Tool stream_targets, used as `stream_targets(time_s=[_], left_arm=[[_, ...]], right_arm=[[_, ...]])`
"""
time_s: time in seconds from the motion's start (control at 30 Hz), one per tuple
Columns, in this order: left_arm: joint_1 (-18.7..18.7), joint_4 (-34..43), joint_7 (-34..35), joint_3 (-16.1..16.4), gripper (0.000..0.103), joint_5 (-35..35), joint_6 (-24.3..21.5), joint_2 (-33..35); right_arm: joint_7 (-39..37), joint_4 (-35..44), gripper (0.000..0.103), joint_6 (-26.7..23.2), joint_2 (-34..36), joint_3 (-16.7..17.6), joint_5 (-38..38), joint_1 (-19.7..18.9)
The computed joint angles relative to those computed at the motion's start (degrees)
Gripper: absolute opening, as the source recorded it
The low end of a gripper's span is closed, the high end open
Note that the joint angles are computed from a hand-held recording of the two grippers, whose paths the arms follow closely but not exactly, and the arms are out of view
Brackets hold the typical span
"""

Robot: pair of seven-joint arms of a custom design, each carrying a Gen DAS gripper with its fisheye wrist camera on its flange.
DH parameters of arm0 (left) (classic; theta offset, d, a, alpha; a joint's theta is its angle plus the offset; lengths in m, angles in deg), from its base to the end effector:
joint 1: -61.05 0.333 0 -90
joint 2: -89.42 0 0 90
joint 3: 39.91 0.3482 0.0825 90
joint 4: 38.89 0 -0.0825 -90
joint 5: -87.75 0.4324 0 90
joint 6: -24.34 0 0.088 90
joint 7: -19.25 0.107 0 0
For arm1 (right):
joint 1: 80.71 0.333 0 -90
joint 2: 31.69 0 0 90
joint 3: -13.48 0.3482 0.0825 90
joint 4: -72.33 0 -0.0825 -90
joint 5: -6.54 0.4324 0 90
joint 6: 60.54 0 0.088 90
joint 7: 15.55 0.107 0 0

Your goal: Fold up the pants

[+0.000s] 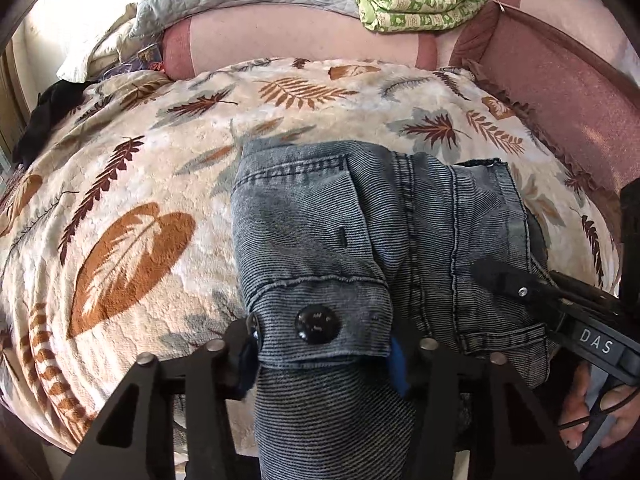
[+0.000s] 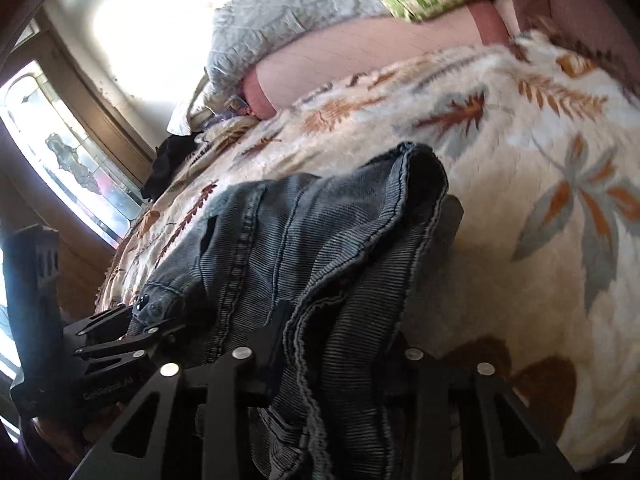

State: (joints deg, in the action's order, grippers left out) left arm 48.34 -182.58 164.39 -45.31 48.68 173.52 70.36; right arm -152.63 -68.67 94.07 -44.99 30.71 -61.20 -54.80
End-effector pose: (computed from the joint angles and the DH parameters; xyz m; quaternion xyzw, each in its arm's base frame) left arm 0.4685 -0.1405 0.4463 -0.3756 0.8785 -0.2821 0.0874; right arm 0.3483 0.3712 0.4122 -0.4405 0.7970 -0.1565 0.3824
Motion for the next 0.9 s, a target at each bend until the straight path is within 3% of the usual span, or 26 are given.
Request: stream_targets(time_s=[0.2,0.43,0.6,0.67,0.73,0.77,0.83,0.9], left_arm=[[-0.2,1.6,-0.9,-0.2,0.045,-0.7,1.1,0.0],[0.2,10.9,-3.1,-1.5,0.045,-0.1,6.1,8.2],[2.0,20.7,-13.0,-4.4,0.048,10.4,9.5,20.1],[1.7,24.5,-24.6,-4.0,0.051,23.1,8.2,25.2],[1.1,26.5,-32.8,-3.2,0.069,30.1,7.0,28.3],[1.0,25.8,-35.0,-2.9,0.072,32.0,8.6,28.3],[1.8,23.6,-33.8,-3.9,0.072,32.0,11.7,26.8],[1.9,22.6,-35.0,-3.7,0.073,34.5,11.6,25.4]], right_arm=[[-8.5,3.3,0.029,-7.7,-0.3,0.8,-0.1,1.0],[-11.6,7.9,0.029,-4.0,3.2,-3.0,-6.0,-2.4],[-8.5,12.4,0.03,0.3,9.0,-7.1,-11.1,-5.5],[-11.0,14.1,0.033,0.6,12.2,-8.9,-8.5,-6.1],[-18.2,15.0,0.051,2.9,15.9,-10.7,-0.7,-6.8],[-19.5,15.0,0.065,3.4,17.3,-11.2,1.4,-6.9],[-14.2,13.9,0.065,6.8,16.8,-13.0,-2.0,-6.6],[-13.8,13.4,0.067,2.9,15.0,-12.5,-2.2,-5.8]])
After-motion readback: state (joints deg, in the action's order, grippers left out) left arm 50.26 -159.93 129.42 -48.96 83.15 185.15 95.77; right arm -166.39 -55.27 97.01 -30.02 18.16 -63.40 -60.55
